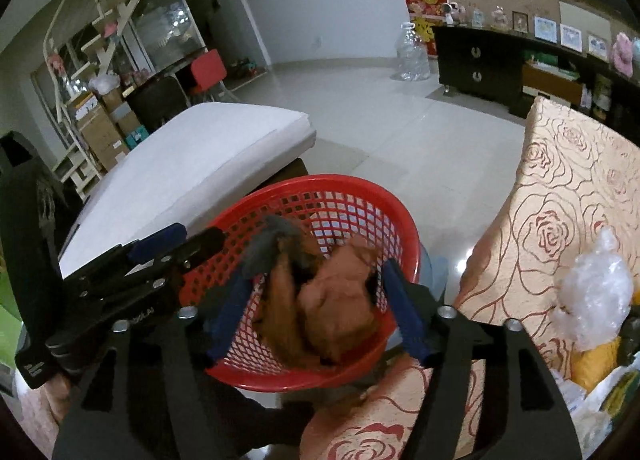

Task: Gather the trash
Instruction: 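Drop the white bag in the wastebasket with left tool while right drops brown paper, then move the left tool back to the table and grasp the white mesh scrubber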

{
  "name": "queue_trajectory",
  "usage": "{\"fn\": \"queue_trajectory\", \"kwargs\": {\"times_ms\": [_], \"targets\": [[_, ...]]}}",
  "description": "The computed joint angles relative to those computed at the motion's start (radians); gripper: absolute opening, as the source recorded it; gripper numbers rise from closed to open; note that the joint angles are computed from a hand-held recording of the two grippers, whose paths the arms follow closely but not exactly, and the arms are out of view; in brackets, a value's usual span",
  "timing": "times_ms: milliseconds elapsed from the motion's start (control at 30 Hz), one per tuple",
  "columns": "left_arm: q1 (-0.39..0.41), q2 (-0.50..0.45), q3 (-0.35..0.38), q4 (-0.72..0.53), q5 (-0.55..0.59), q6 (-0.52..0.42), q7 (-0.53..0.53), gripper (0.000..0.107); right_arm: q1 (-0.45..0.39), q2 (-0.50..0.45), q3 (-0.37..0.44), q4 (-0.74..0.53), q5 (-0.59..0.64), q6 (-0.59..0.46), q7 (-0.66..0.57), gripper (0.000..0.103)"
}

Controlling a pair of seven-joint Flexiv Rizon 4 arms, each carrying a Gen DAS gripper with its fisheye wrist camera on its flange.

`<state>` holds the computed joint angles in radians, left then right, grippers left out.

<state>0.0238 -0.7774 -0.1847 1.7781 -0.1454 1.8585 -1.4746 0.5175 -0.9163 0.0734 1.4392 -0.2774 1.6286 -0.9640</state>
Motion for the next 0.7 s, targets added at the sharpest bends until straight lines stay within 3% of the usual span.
{"fn": "queue_trajectory", "kwargs": {"times_ms": [200,367,700], "targets": [[0.014,0.002,-0.015,0.012,0.007,0.044,-0.027,0.073,0.036,0.030,-0.054,0.050,0.017,0.043,0.020,0.070],[0.014,0.005,-0.012,0.020,0.020,0.079,-0.051,0.077,0.116,0.064,-0.174,0.122,0.041,0.089,0.045,0.070],[-0.012,0.002,0.005,0.028,0.058,0.148,-0.073,0.081,0.359,0.144,-0.494,0.346,0.187,0.167,0.060,0.072]]}}
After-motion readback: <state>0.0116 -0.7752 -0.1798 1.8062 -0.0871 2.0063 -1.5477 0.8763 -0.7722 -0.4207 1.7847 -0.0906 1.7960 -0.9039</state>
